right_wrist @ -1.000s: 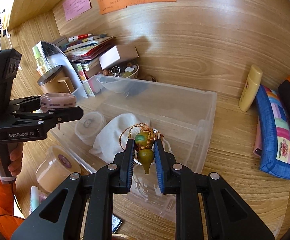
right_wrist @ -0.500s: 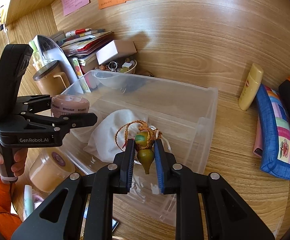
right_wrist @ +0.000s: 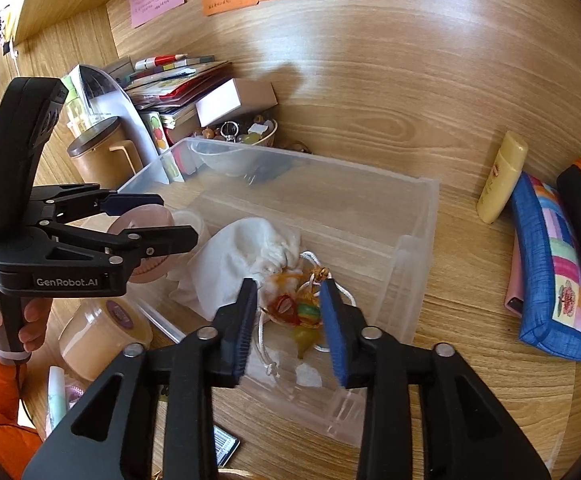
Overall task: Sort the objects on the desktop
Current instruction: 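Open the left tool over the bin while the right tool releases the pendant into it, then move both tools back toward the cream tub and the red velvet pouch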
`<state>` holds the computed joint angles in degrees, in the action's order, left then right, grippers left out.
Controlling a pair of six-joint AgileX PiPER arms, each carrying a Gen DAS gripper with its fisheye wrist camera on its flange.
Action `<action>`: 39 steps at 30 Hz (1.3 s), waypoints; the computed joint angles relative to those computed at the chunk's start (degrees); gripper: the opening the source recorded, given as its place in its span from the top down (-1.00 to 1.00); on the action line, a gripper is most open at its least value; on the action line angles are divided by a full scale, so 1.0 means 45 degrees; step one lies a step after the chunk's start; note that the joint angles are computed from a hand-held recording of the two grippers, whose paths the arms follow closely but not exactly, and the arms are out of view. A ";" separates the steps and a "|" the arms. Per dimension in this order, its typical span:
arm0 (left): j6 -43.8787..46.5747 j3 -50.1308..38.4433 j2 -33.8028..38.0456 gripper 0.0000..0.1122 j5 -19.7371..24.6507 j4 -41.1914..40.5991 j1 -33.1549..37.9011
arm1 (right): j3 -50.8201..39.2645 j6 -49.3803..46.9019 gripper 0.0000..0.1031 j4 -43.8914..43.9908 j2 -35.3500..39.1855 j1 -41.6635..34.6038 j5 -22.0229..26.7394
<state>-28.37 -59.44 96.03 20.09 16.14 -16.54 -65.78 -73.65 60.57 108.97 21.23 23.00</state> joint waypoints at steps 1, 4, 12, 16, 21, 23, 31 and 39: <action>-0.0432 0.0067 -0.0099 -0.26 0.0007 0.0421 -0.0051 | 0.0068 -0.0072 0.24 0.0077 -0.0088 0.0034 -0.0124; -0.1607 0.0370 -0.0593 -0.32 0.0055 0.1595 -0.0197 | 0.0557 -0.0555 0.06 0.0581 -0.0528 0.0355 -0.1214; -0.4134 0.1151 -0.1906 -0.61 0.0441 0.4148 -0.0679 | 0.1509 -0.2962 -0.39 0.2877 -0.1596 0.0643 -0.2249; -0.4769 0.1605 -0.2526 -0.66 0.0583 0.4600 -0.0787 | 0.1922 -0.3011 -0.56 0.2917 -0.2118 0.0876 -0.2701; -0.4604 0.2146 -0.3098 -0.68 0.0559 0.3913 -0.0614 | 0.2658 -0.3893 -0.57 0.3717 -0.2871 0.1153 -0.3401; -0.4665 0.2460 -0.3417 -0.68 0.0554 0.3787 -0.0582 | 0.2949 -0.3947 -0.59 0.3703 -0.3179 0.1250 -0.3564; -0.5941 0.3565 -0.4499 -0.68 0.0862 0.4386 -0.0967 | 0.4388 -0.6790 -0.68 0.6386 -0.4379 0.1445 -0.4127; -0.7267 0.4428 -0.5027 -0.69 0.1155 0.5182 -0.1789 | 0.5853 -0.6439 -0.68 0.6505 -0.5130 0.1142 -0.4082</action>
<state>-61.07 -39.52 73.41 25.29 39.46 -24.59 -39.44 -102.63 89.84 85.88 26.37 4.63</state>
